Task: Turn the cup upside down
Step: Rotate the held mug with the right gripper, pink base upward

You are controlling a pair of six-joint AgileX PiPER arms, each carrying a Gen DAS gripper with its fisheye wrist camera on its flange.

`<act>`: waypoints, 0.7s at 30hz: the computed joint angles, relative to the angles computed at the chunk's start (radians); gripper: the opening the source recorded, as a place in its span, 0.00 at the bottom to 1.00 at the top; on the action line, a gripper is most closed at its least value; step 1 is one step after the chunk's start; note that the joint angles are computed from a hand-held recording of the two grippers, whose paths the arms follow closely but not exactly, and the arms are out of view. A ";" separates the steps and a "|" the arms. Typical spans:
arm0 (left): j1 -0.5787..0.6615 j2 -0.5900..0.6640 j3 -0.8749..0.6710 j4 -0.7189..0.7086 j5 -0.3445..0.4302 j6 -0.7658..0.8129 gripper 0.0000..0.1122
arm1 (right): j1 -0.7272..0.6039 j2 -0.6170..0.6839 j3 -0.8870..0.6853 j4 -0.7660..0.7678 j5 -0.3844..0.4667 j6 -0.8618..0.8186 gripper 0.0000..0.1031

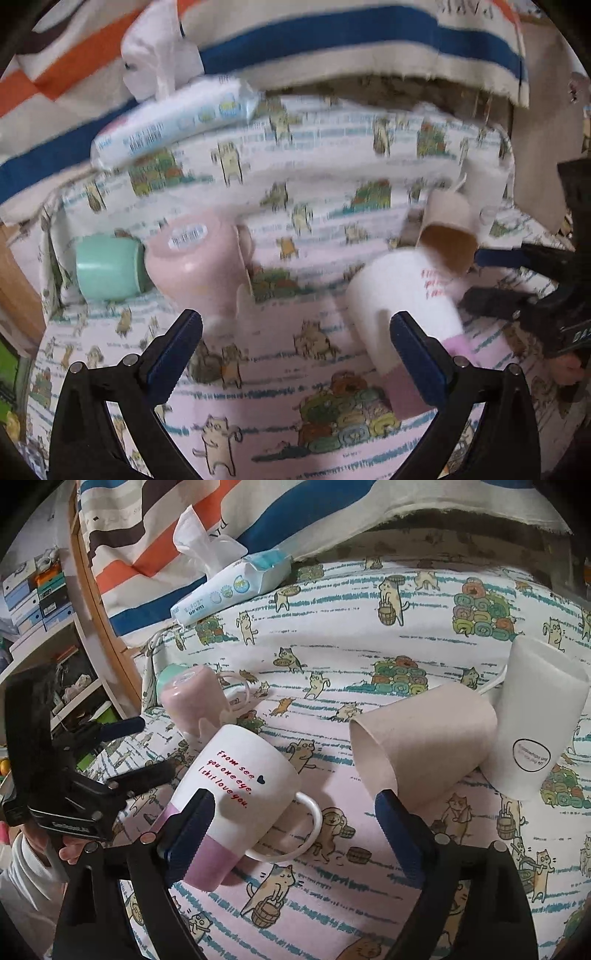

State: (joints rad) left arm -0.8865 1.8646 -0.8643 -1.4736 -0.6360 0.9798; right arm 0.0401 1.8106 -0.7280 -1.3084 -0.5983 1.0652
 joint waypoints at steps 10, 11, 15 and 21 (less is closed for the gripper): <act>0.065 0.007 0.199 0.492 -0.200 -0.565 0.91 | 0.052 -0.063 0.119 0.429 -0.010 -0.408 0.99; 0.085 0.002 0.203 0.515 -0.177 -0.600 0.91 | 0.064 -0.069 0.127 0.481 0.001 -0.455 0.99; 0.071 -0.008 0.225 0.513 -0.222 -0.671 0.91 | 0.151 -0.124 0.140 0.708 0.129 -0.570 0.99; -0.018 0.036 0.211 0.376 -0.373 -0.572 0.91 | 0.276 -0.251 0.227 1.027 0.242 -0.599 0.99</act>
